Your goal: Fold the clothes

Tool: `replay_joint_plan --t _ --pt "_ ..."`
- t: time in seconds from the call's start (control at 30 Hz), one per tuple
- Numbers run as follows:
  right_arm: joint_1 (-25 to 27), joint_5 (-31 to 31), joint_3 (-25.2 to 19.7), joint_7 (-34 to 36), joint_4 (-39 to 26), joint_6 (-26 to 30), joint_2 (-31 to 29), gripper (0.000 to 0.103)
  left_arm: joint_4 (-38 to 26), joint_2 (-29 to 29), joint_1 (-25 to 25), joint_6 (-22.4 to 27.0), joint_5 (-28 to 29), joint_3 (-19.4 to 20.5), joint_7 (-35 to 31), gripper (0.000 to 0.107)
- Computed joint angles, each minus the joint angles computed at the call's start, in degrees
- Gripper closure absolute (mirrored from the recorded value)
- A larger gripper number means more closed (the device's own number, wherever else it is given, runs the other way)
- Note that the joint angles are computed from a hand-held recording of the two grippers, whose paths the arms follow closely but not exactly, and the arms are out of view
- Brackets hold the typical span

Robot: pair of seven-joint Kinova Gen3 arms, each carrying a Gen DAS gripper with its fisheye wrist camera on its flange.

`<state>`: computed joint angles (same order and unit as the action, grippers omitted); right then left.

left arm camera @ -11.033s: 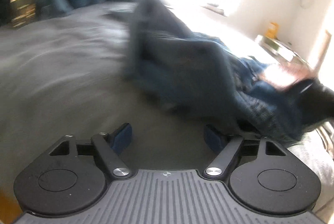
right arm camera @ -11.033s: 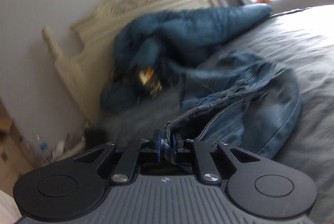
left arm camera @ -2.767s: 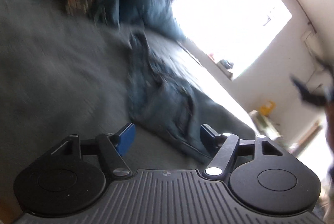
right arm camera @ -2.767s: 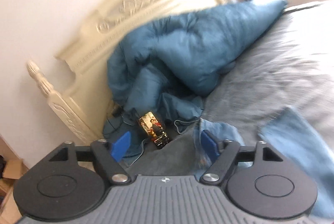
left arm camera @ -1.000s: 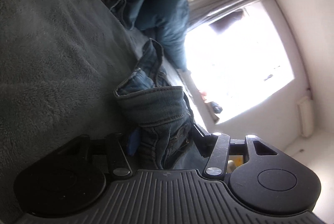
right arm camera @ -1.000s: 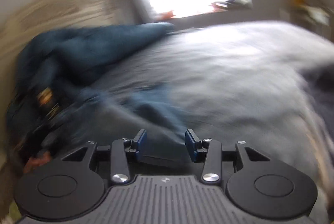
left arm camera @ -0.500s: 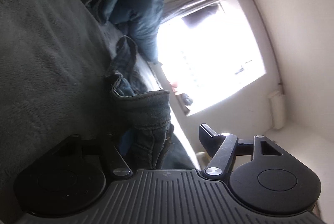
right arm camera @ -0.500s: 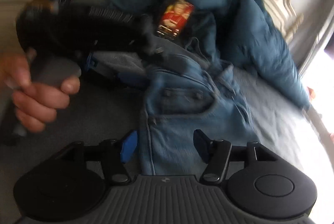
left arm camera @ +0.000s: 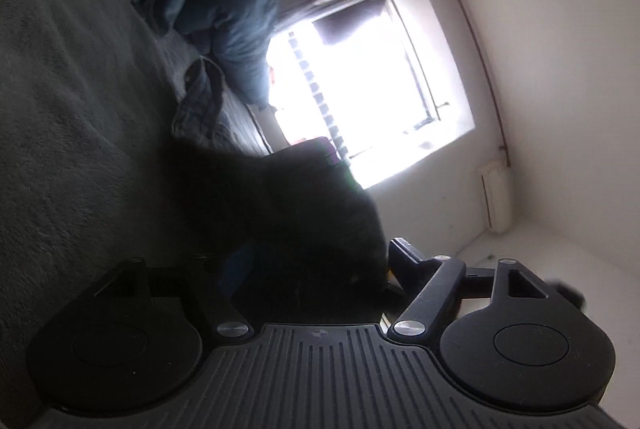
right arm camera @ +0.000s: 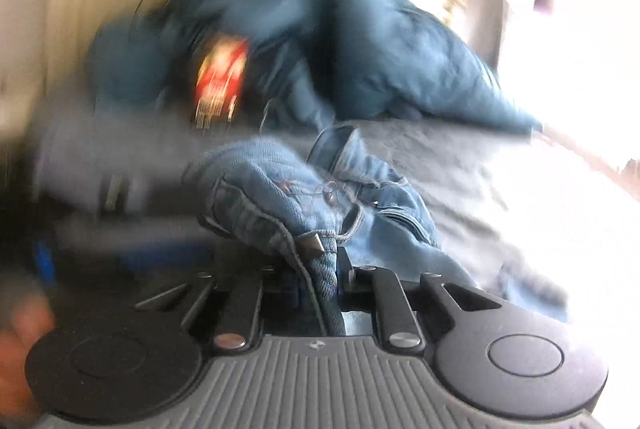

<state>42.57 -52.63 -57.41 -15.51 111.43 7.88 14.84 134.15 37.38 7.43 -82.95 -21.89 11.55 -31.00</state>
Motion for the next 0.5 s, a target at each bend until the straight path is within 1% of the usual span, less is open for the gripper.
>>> replay_joint_plan --t 0.03,0.07,0.1,0.13,0.17,0.2,0.23,0.27,0.33,0.37,0.4,0.47,0.5 --pt "0.7 -0.2 0.4 -2.3 -0.9 2.3 0.9 0.087 -0.2 0.2 0.0 -0.3 -0.4 0.0 -0.1 0.025" --pt "2.3 -0.3 -0.2 -4.4 -1.8 4.7 2.3 0.087 -0.4 0.4 0.1 -0.5 -0.8 0.0 -0.2 0.021" --pt "3.8 -1.0 -0.7 -5.6 -2.7 7.0 3.7 0.087 -0.6 0.3 0.3 -0.3 -0.2 0.1 -0.4 0.019" --pt "4.2 -0.9 -0.1 -5.8 -3.1 9.3 4.1 0.087 -0.8 0.1 0.7 0.3 0.6 0.2 -0.6 0.016" --pt "3.7 -0.2 1.4 -5.1 -2.9 11.2 3.3 0.086 -1.0 0.0 1.0 0.9 1.3 0.2 -0.7 0.015" --pt "3.5 -0.1 2.1 -3.5 -2.4 12.2 2.6 0.086 -1.3 0.0 1.2 1.2 2.2 0.4 -0.5 0.015" --pt "3.9 -0.5 1.8 -1.2 -1.4 12.3 1.9 0.086 -1.6 0.0 1.4 1.6 3.0 0.5 -0.3 0.014" --pt "4.9 -0.8 0.4 1.1 -0.2 11.4 1.5 0.086 -1.7 -0.1 1.6 1.9 3.9 0.5 0.0 0.014" --pt "6.7 -1.8 -4.1 5.8 2.1 7.2 1.8 0.086 -1.6 -0.3 2.1 2.6 6.1 0.6 0.4 0.015" --pt "7.3 -2.5 -6.1 8.1 3.2 4.9 1.9 0.086 -1.6 -0.2 1.8 3.0 7.6 1.6 0.1 0.021" --pt "7.7 -3.2 -8.1 10.5 4.2 2.6 2.2 0.086 -1.4 -0.7 2.6 3.2 9.9 1.5 -0.1 0.027" --pt "9.1 -5.7 -12.8 15.1 6.1 -1.8 2.7 0.088 -0.5 -2.3 5.1 3.3 14.6 -0.2 -0.4 0.052" --pt "10.4 -8.1 -15.4 17.3 6.6 -2.9 2.6 0.089 0.6 -2.9 5.0 2.4 16.7 0.3 0.1 0.054"
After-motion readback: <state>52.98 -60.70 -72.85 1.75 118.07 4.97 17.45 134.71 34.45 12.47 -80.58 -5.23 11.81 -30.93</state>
